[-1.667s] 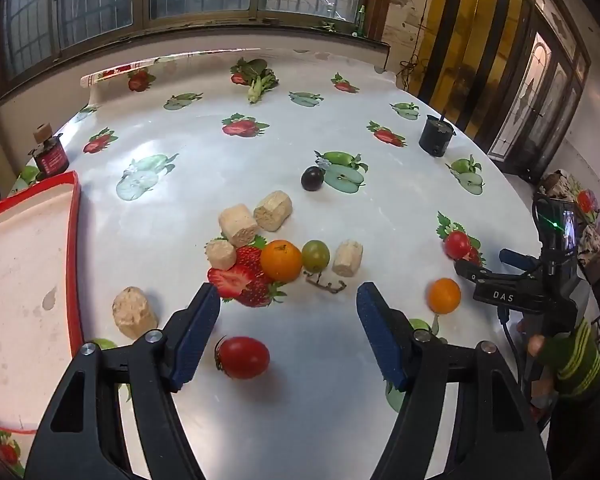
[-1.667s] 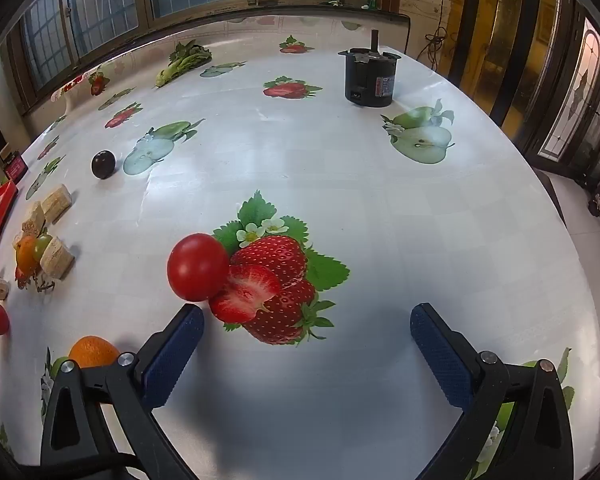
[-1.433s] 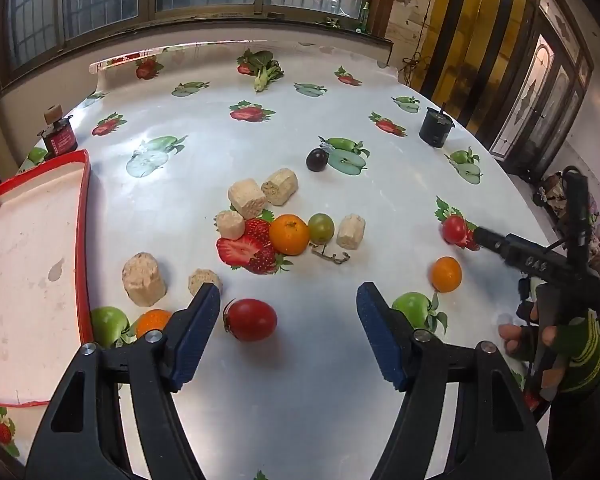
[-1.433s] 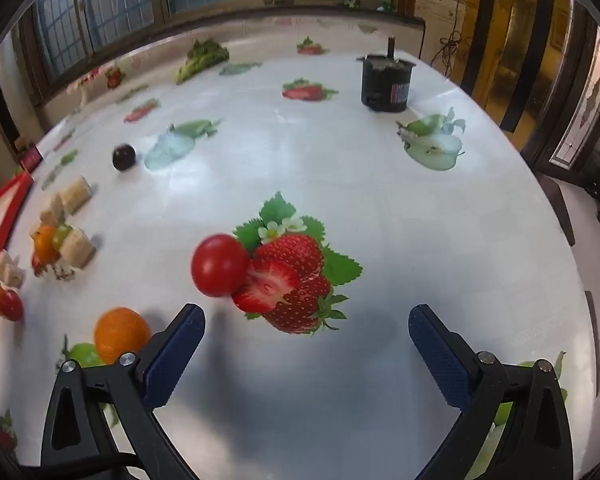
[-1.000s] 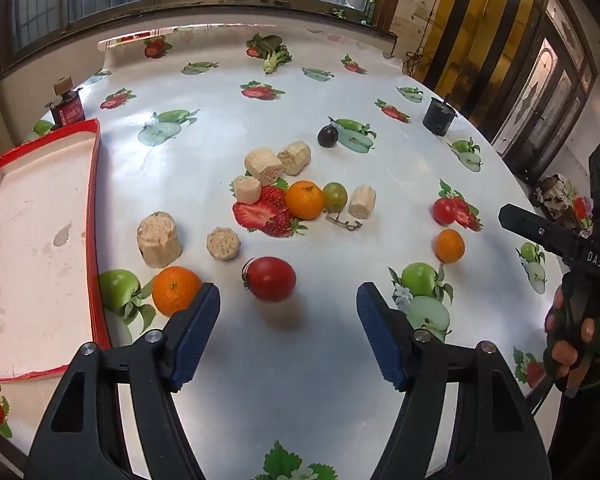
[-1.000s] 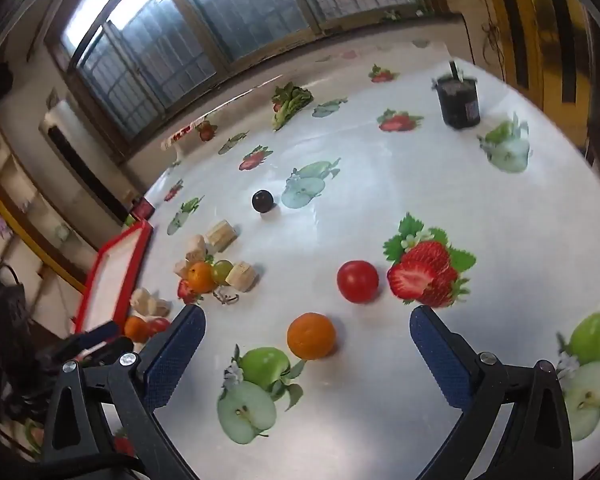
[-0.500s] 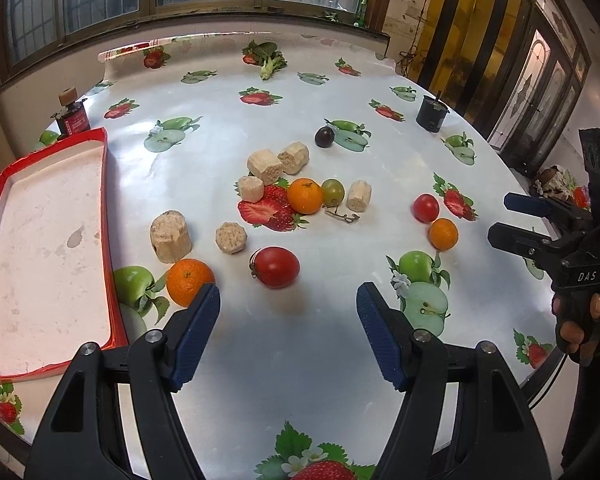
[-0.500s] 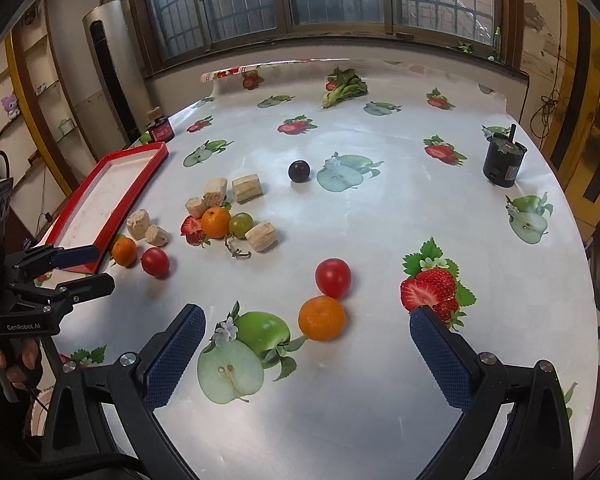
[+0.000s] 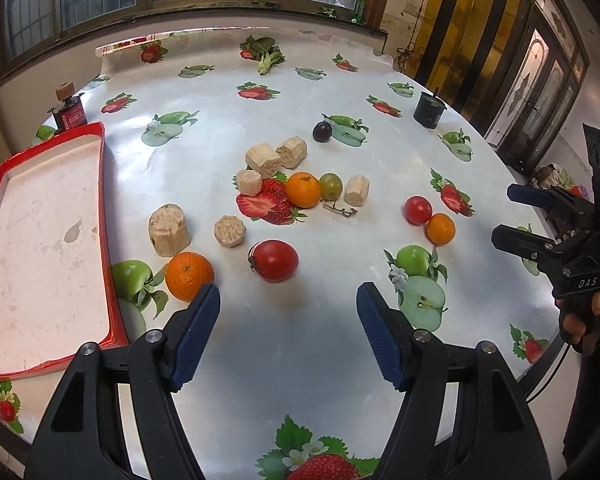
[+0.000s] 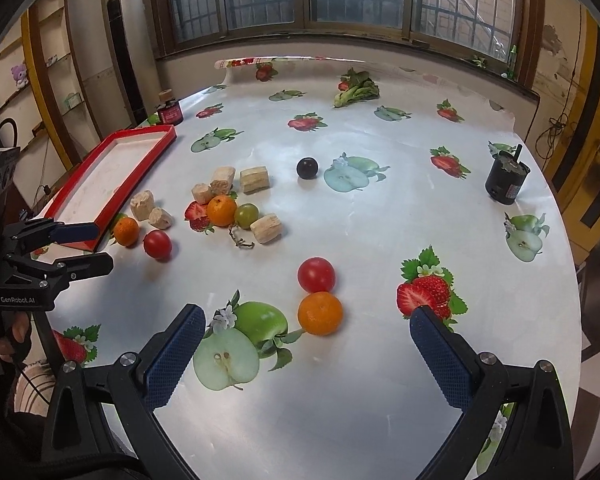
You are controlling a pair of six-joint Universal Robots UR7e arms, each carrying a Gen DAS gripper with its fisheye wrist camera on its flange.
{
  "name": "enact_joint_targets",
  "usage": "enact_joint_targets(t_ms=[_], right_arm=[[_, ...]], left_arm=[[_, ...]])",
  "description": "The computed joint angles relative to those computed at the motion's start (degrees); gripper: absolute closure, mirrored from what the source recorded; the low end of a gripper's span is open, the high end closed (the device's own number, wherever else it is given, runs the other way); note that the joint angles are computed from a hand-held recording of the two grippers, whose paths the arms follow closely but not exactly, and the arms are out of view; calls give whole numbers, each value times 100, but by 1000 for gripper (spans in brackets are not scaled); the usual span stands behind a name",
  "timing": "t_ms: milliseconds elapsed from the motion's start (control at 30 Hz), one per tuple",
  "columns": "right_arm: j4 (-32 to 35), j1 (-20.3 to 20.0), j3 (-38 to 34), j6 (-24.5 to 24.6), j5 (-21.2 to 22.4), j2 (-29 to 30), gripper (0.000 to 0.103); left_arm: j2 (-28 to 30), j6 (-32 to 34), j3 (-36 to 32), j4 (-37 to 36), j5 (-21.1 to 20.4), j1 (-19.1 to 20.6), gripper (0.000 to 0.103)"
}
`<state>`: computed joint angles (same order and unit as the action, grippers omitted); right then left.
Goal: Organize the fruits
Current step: 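Move the left tool to the red tomato while the right tool approaches an orange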
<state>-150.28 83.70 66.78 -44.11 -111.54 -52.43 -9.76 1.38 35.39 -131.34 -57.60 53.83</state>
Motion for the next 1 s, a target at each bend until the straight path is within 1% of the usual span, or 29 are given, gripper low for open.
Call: enact_joint_targets(t_ms=[233, 467, 1000], right_arm=[[-180, 55, 116, -257, -66, -36, 0], [-126, 68, 155, -357, -17, -63, 0], [117, 30, -23, -202, 4, 25, 0]], left_arm=[[2, -56, -43, 134, -67, 21, 33], [54, -78, -149, 229, -114, 24, 33], [421, -212, -909, 772, -214, 88, 33]])
